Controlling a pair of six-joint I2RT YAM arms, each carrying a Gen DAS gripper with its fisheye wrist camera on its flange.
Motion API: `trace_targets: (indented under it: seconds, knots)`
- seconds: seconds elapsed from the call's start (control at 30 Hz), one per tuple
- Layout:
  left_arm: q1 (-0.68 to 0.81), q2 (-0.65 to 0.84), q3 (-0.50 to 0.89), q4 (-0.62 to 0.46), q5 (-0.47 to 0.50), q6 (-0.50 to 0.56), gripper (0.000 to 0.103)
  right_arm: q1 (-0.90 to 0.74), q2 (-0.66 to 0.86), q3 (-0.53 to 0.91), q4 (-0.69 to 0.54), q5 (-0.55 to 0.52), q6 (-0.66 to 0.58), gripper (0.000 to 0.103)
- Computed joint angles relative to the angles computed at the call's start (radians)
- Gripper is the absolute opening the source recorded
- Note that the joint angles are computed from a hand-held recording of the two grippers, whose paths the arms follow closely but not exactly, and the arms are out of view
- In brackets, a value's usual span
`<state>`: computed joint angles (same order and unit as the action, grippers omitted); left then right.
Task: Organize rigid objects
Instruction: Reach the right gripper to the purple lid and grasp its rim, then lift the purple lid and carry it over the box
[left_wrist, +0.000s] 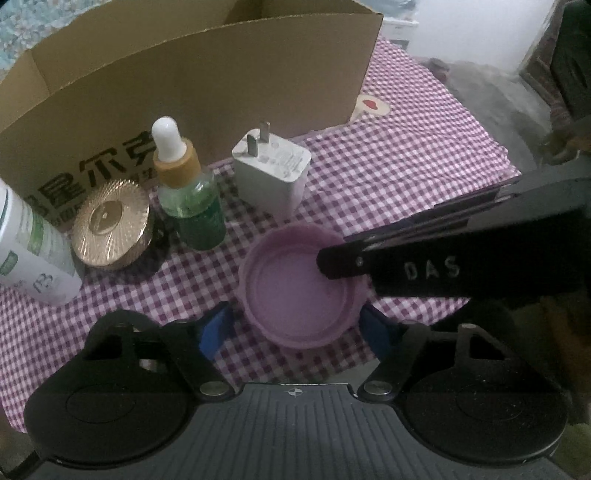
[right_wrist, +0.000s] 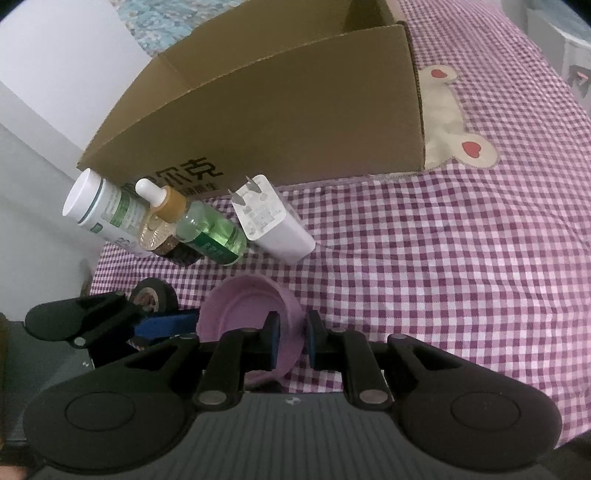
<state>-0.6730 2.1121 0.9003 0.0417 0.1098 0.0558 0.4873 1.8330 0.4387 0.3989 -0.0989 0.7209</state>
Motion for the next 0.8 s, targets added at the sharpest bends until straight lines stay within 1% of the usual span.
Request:
trace_targets:
  seconds: [0.07,0.23,0.33,0.47,0.6,0.8]
  knots:
    - [-0.004,0.0,0.003,0.001,-0.004,-0.005,0.071,-0.003,-0.005,-0.011,0.014,0.0,-0.004,0.016]
    - [-0.016,-0.024,-0.019,0.011,-0.028,-0.01,0.071,0.0,0.007,-0.016,0.038,0.005,0.019,0.015]
    - [-0.023,-0.059,-0.045,0.022,-0.032,-0.012,0.071,0.015,-0.05,-0.042,0.017,0.025,0.038,0.015]
    - [-0.035,-0.128,-0.087,0.041,-0.036,-0.021,0.071,0.04,-0.183,-0.072,-0.063,0.065,0.057,0.015]
    - [-0.037,-0.225,-0.145,0.062,-0.041,-0.027,0.071,0.083,-0.32,-0.073,-0.178,0.128,0.071,0.016]
    - [-0.032,-0.376,-0.234,0.074,-0.053,-0.03,0.071,0.153,-0.462,-0.045,-0.311,0.216,0.091,0.016]
